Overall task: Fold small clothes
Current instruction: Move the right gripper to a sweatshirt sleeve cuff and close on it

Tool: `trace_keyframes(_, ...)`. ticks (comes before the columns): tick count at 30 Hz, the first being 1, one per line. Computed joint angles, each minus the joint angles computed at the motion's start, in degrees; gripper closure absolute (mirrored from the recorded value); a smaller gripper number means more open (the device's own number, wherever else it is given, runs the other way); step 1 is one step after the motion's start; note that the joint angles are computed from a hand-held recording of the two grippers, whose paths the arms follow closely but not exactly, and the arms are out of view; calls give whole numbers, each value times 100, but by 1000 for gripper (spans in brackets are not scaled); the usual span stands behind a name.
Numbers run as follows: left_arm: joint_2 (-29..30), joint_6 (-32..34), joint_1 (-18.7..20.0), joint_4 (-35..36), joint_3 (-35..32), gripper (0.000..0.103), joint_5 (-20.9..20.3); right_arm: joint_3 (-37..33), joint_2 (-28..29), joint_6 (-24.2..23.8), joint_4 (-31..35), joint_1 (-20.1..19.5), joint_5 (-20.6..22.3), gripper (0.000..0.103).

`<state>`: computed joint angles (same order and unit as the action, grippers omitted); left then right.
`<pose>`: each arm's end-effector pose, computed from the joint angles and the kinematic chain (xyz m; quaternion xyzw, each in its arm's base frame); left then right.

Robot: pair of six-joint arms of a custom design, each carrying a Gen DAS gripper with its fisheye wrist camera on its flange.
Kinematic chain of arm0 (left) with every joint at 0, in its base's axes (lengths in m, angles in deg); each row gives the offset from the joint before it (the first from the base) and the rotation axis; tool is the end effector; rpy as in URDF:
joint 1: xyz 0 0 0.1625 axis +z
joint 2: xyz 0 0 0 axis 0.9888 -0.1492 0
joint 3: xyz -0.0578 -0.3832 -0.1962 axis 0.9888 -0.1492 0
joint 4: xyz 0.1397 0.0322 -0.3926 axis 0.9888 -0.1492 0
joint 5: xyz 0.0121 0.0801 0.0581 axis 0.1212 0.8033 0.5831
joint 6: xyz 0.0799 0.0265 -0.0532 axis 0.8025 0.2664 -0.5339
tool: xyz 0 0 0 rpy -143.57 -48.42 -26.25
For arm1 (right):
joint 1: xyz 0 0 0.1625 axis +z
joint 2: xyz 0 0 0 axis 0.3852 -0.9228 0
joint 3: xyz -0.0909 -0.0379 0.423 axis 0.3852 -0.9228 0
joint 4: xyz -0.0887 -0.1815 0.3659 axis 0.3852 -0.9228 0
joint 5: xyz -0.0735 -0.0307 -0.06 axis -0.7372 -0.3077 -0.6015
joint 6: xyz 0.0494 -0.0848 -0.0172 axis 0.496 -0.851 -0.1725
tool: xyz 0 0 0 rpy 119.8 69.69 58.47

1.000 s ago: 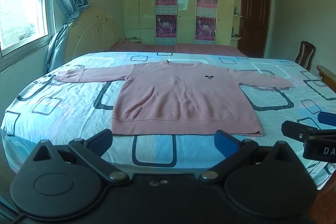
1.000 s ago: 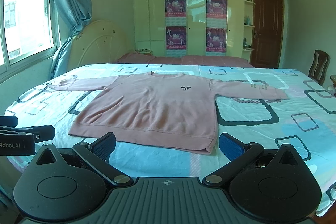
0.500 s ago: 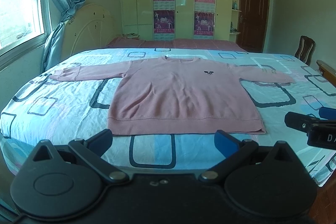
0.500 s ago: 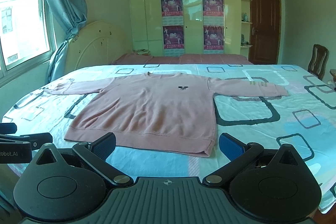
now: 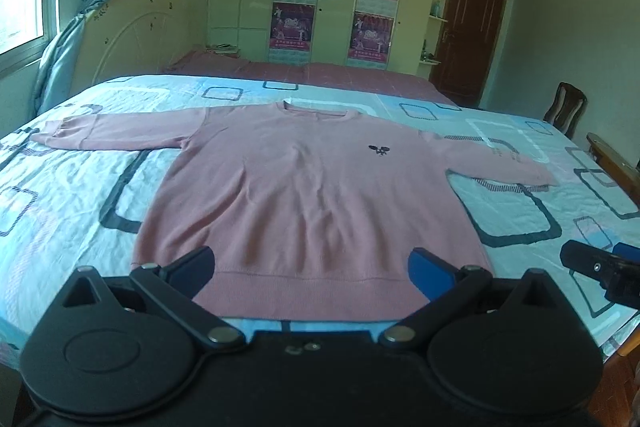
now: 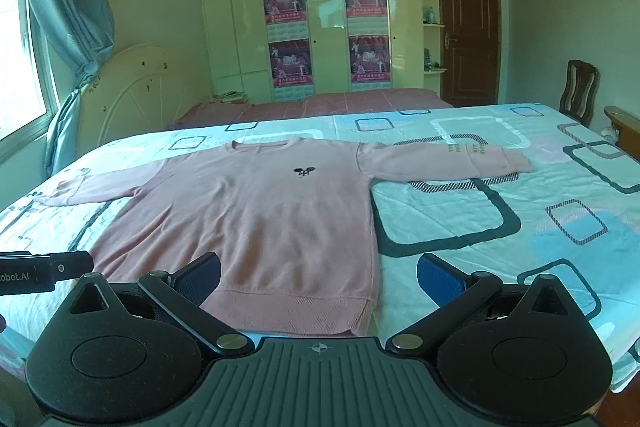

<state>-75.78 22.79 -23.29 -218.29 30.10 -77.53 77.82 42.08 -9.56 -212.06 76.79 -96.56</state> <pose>-0.1566 -0.6561 0.2131 0.0970 0.8296 -0.4453 0.3227 0.2197 -0.7059 0.1246 0.2184 -0.8498 0.4245 0.2234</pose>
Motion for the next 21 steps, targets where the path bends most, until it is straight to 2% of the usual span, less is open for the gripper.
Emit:
trace_keyframes(3, 45, -50, 179, 358, -380, 0, -443, -457, 156, 201, 294, -6, -22, 0)
trace_keyframes(5, 113, 151, 262, 391, -613, 0, -608, -766, 297, 274, 366, 7, -41, 0)
trace_keyframes(8, 375, 585, 378, 348, -1042, 0, -563, -1229, 519, 421, 481, -35, -35, 0)
trace_keyframes(10, 492, 459, 481, 713, -1342, 0, -620, -1525, 648, 488, 652, -74, -89, 0)
trace_keyframes(11, 489, 339, 539, 912, -1419, 0, -797, -1648, 685, 518, 739, -102, -110, 0)
trace_keyframes(12, 487, 274, 623, 1039, -1499, 0, -1140, -1748, 716, 537, 777, -133, -129, 0)
trace_keyframes(13, 555, 285, 665, 1057, -1608, 0, -1250, -1876, 758, 566, 805, -174, -131, 0)
trace_keyframes(16, 937, 325, 716, 1346, -2168, 1, -1037, -2409, 922, 757, 1054, -360, -97, 0)
trace_keyframes(18, 1182, 392, 776, 1533, -2566, 7, -1087, -2857, 1062, 887, 1291, -509, -31, 0)
trace_keyframes(19, 1321, 483, 796, 1608, -2783, 10, -1109, -3154, 1162, 930, 1438, -591, -10, 1)
trace_keyframes(21, 1663, 712, 815, 1688, -3274, 11, -968, -3883, 1430, 948, 1747, -771, 104, 1)
